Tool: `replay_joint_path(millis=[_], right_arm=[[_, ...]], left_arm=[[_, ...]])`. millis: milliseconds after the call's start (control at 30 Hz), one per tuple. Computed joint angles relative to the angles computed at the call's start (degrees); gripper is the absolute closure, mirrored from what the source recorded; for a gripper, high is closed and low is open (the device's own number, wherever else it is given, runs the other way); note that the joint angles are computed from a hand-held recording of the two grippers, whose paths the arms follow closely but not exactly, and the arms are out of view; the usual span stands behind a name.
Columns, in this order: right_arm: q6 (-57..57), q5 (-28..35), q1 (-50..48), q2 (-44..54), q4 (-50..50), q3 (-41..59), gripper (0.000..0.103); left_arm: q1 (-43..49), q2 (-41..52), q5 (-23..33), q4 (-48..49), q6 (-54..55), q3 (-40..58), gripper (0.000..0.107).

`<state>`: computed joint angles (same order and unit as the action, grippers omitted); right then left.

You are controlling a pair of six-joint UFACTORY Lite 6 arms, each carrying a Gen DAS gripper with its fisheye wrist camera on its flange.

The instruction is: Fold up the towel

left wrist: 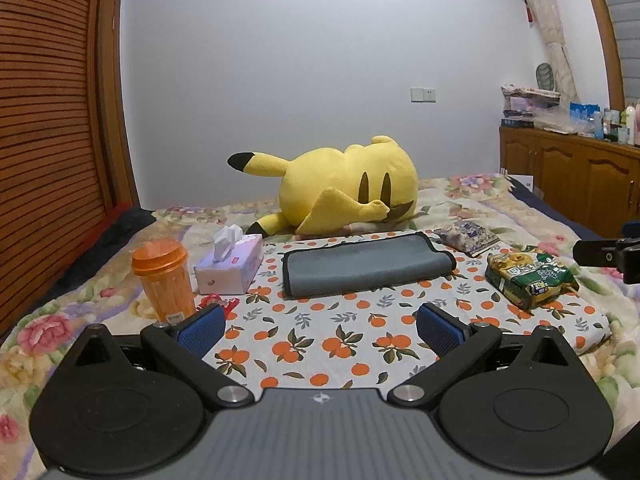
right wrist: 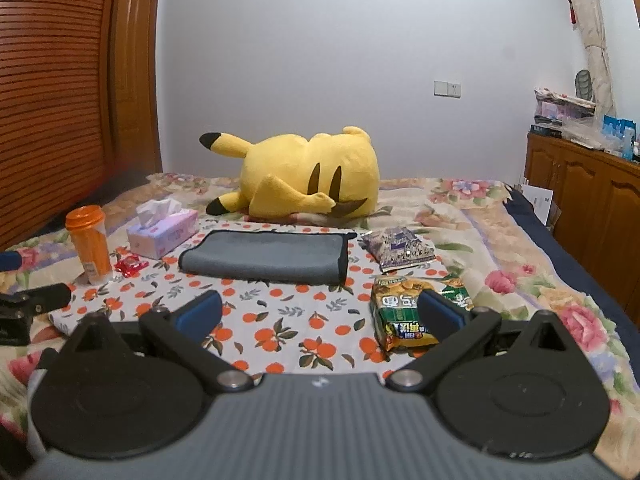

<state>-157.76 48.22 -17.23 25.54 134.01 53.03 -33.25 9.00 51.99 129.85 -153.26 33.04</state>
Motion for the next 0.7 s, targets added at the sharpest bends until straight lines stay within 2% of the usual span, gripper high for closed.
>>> replay_joint_path(millis=[500, 700], right_arm=[[-1.9, 4.5, -1.2, -0.7, 2.6, -2.1, 0.000], [-2.0, 4.5, -1.1, -0.4, 3.2, -1.8, 0.000]], left_arm=[[0.1, -1.0, 2.0, 0.7, -1.9, -1.2, 0.004], [0.1, -1.1, 2.1, 0.8, -2.1, -1.4, 0.004]])
